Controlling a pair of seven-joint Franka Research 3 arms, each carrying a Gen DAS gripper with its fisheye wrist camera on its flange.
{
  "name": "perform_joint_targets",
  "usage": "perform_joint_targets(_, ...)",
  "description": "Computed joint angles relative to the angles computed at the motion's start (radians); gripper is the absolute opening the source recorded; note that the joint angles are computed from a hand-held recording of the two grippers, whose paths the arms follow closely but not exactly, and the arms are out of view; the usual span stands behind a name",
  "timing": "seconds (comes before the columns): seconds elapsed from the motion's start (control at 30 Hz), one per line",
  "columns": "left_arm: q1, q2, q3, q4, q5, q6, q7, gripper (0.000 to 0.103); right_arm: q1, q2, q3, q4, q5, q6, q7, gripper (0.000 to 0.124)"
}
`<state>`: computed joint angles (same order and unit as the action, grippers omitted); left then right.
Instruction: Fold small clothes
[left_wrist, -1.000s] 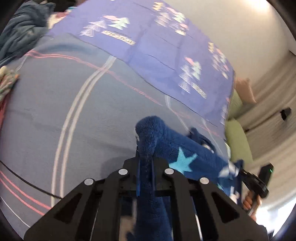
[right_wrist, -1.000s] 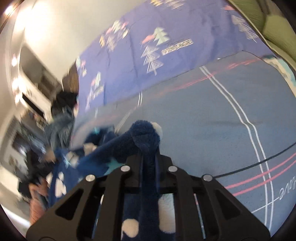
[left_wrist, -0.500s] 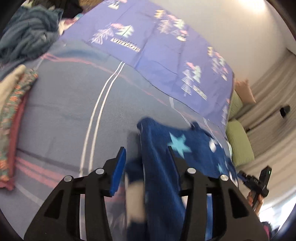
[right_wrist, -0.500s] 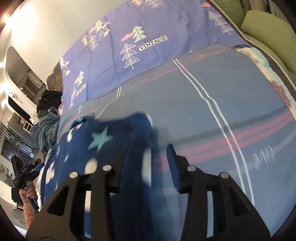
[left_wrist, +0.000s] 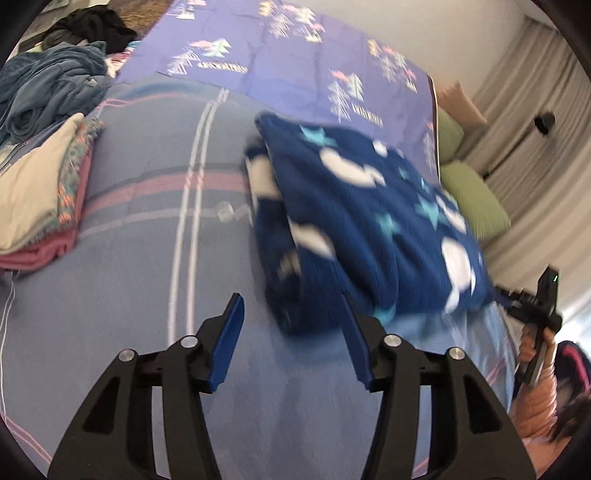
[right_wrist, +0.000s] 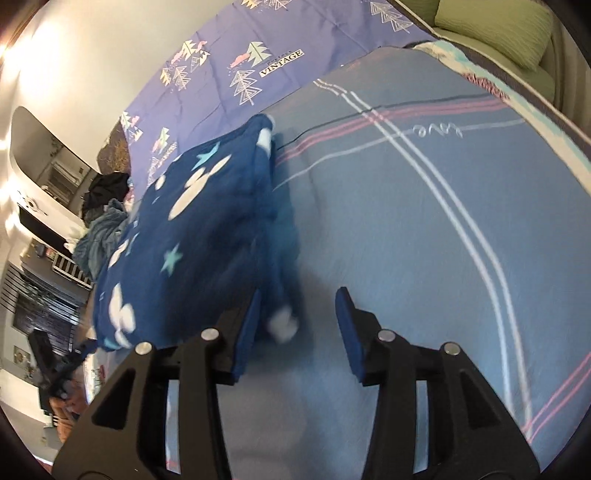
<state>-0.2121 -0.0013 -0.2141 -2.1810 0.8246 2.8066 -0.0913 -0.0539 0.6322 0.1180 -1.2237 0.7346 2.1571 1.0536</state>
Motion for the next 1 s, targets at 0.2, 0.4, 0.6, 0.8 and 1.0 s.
perform_joint_targets(0.2, -0.031, 0.047, -0.006, 0.025, 0.014, -0.018, -0.015, 0.06, -0.014, -0.1, 0.006, -0.156, 0.064, -0.028, -0.045, 0.052)
perform_joint_targets(0.4, -0.046, 0.084, 0.019, 0.045, 0.05, 0.013, -0.069, 0.06, -0.008, -0.078, 0.005, -0.148, 0.137, -0.088, -0.009, 0.063)
perform_joint_targets(0.6, -0.056, 0.114, 0.059, 0.074, 0.162, 0.04, -0.235, 0.06, -0.014, 0.059, 0.036, 0.003, 0.22, -0.111, 0.168, 0.07)
perform_joint_targets(0.8, -0.064, 0.121, 0.084, 0.081, 0.35, 0.054, -0.503, 0.031, -0.004, 0.142, 0.048, 0.114, 0.166, -0.084, 0.282, 0.017)
perform_joint_targets(1.0, -0.057, 0.03, 0.038, 0.053, 0.342, -0.064, -0.521, 0.01, -0.039, 0.173, 0.07, 0.241, 0.14, -0.125, 0.302, 0.012)
